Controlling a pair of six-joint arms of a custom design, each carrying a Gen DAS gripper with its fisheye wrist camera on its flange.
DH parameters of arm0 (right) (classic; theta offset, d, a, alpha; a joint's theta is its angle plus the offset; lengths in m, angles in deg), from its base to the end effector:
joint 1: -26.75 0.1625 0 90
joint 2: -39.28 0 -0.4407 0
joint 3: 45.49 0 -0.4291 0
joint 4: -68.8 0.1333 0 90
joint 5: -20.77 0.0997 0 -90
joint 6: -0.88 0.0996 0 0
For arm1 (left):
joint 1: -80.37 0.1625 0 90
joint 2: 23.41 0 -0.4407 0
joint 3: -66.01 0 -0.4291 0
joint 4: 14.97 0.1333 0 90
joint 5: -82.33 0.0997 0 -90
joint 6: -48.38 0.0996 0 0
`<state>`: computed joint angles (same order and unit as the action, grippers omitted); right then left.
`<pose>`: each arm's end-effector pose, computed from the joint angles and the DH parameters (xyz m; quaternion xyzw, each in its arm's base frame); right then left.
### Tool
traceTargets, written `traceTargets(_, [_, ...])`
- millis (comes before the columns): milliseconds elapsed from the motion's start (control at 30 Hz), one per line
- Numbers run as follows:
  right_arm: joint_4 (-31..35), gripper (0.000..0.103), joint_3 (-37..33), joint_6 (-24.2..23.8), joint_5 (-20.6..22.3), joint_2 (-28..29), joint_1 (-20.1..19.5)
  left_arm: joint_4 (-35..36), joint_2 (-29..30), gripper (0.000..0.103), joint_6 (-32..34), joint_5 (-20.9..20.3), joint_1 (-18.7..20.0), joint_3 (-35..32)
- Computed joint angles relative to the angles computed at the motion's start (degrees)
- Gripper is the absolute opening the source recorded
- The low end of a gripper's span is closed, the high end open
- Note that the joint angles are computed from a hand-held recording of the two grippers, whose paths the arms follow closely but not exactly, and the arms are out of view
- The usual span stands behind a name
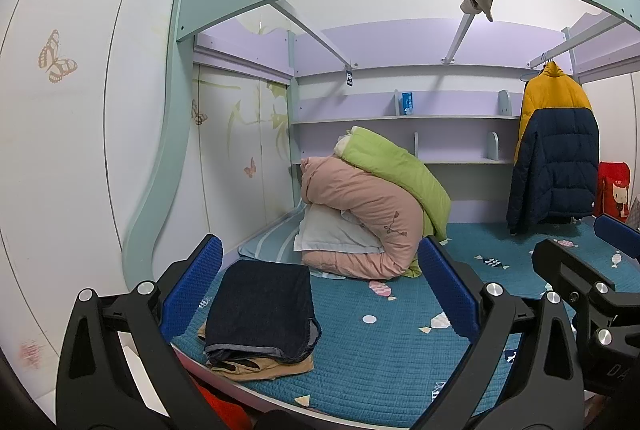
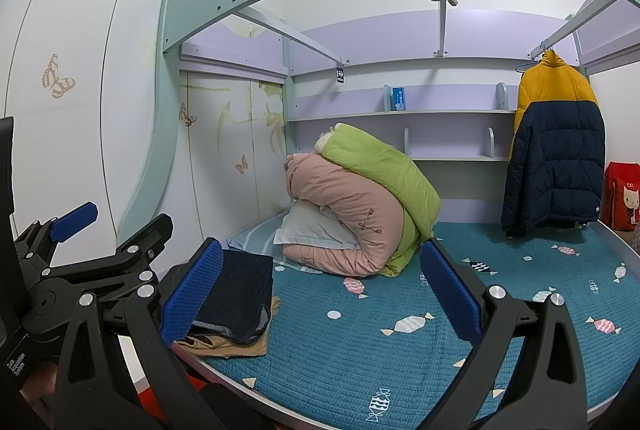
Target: Fold large clothes
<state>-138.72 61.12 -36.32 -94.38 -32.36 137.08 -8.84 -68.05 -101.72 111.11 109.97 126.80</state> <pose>0.2912 -0.5242 0.4220 0.2271 -0.7121 0.6129 0.2563 -0.5278 -0.5535 0.2424 0.3066 0.7052 -0.5739 0.2818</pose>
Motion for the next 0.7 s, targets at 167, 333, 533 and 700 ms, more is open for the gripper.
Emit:
traceTargets(167, [0.2, 0.095, -0.2, 0.2, 0.1, 0.1, -0.2, 0.3, 0.1, 0.098, -0.4, -0.3, 0.1, 0.0])
traceTargets(333, [0.5, 0.095, -0.1, 0.3, 0.3, -0.1, -0.3, 0.4, 0.1, 0.098, -0.3, -0.2, 0.1, -0.1])
traceTargets(533, [0.7, 0.095, -0.2, 0.6, 0.4, 0.0, -0.4, 0.3, 0.1, 0.098, -0.3, -0.6, 0.2, 0.1])
traceTargets(700, [0.7, 0.095, -0.2, 0.6, 0.4, 0.0, -0.5, 0.7, 0.3, 0.098, -0.4, -0.6, 0.3, -0.2])
